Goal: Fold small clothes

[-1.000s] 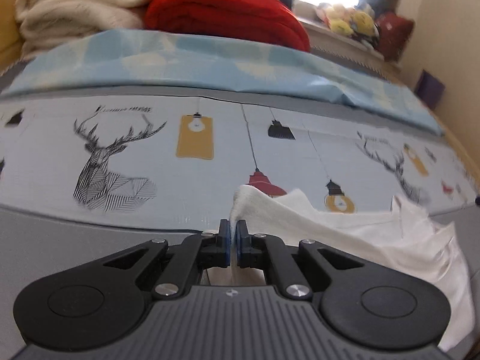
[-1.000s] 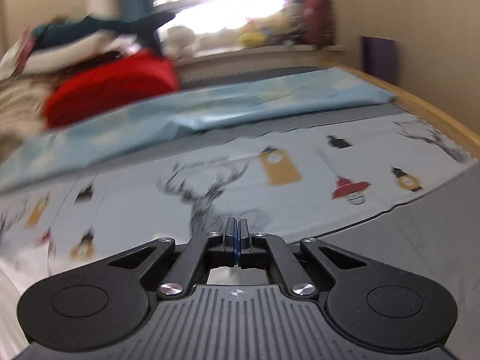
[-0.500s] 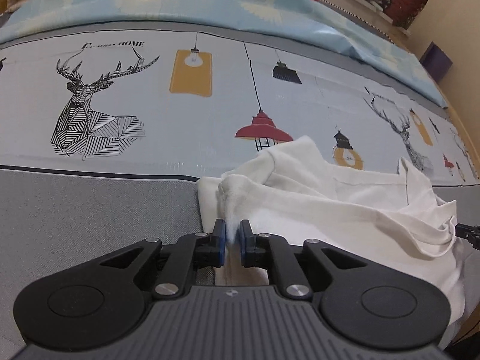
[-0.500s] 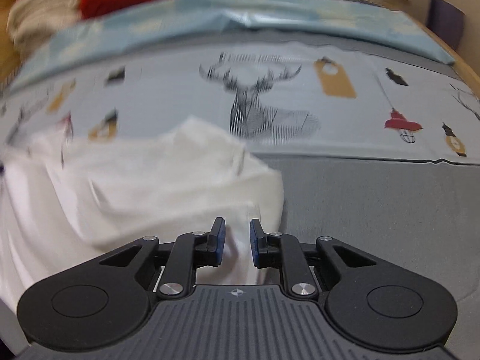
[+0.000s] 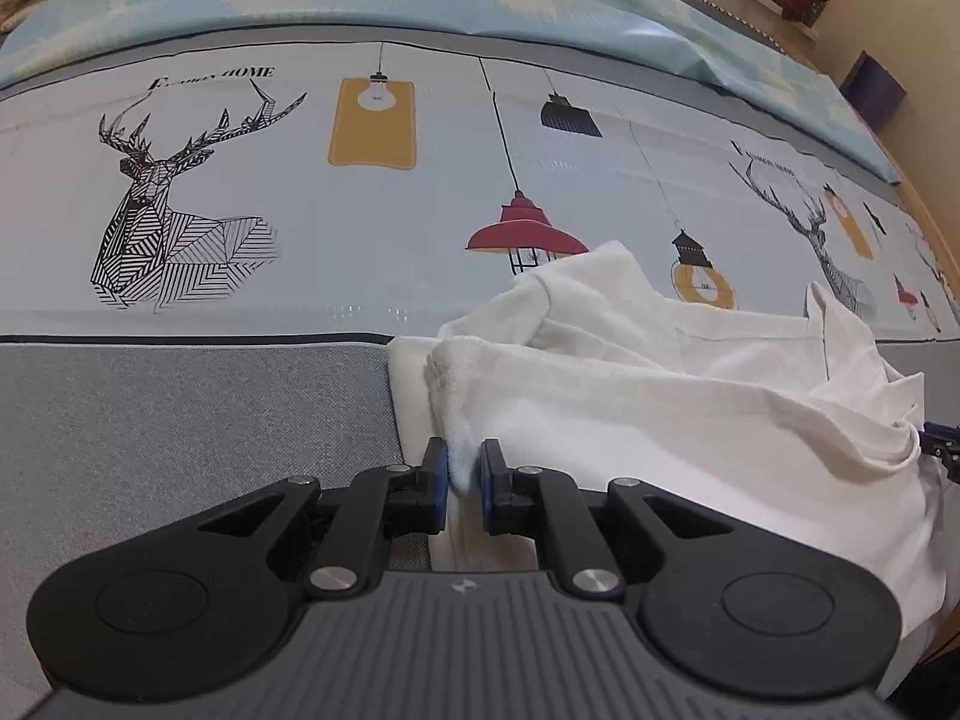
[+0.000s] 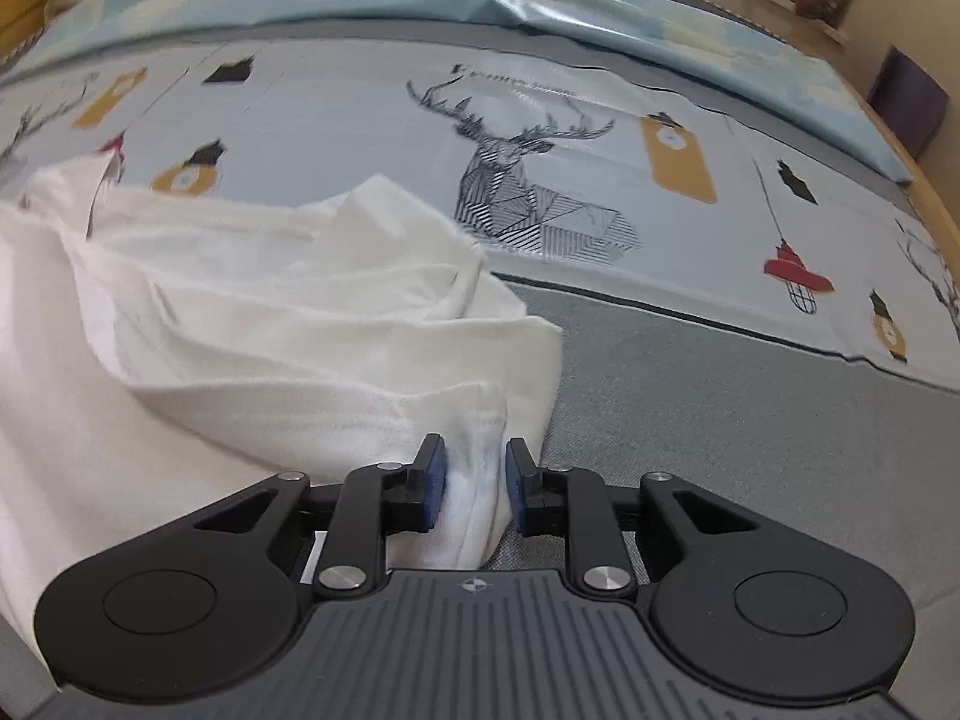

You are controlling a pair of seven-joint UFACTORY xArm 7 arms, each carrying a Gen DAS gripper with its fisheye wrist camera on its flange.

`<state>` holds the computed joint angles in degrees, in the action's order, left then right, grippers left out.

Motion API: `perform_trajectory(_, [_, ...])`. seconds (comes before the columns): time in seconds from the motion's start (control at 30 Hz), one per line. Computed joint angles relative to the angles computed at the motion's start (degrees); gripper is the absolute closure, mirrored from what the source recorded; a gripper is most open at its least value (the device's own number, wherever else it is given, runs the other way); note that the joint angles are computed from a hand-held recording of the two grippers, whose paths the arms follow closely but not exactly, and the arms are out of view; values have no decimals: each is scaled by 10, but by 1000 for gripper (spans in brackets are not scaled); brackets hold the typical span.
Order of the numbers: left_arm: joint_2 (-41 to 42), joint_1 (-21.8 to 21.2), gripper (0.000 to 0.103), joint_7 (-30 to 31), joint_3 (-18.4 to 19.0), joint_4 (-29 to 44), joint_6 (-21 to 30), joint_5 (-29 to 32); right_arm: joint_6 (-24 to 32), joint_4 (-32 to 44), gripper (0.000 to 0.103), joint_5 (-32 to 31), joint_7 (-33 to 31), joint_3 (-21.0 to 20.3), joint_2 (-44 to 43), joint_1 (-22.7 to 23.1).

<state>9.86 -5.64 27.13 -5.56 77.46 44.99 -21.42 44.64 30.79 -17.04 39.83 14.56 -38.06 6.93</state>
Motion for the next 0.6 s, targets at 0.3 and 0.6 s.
perform_trajectory(0.3, [-21, 8, 96, 16, -4, -14, -64, -78, -122, -29, 100, -72, 162, 60, -108, -106])
perform_trajectory(0.6, [-8, -26, 96, -114, 8, -16, -173, 11, -124, 18, 96, -124, 265, 117, -12, -195])
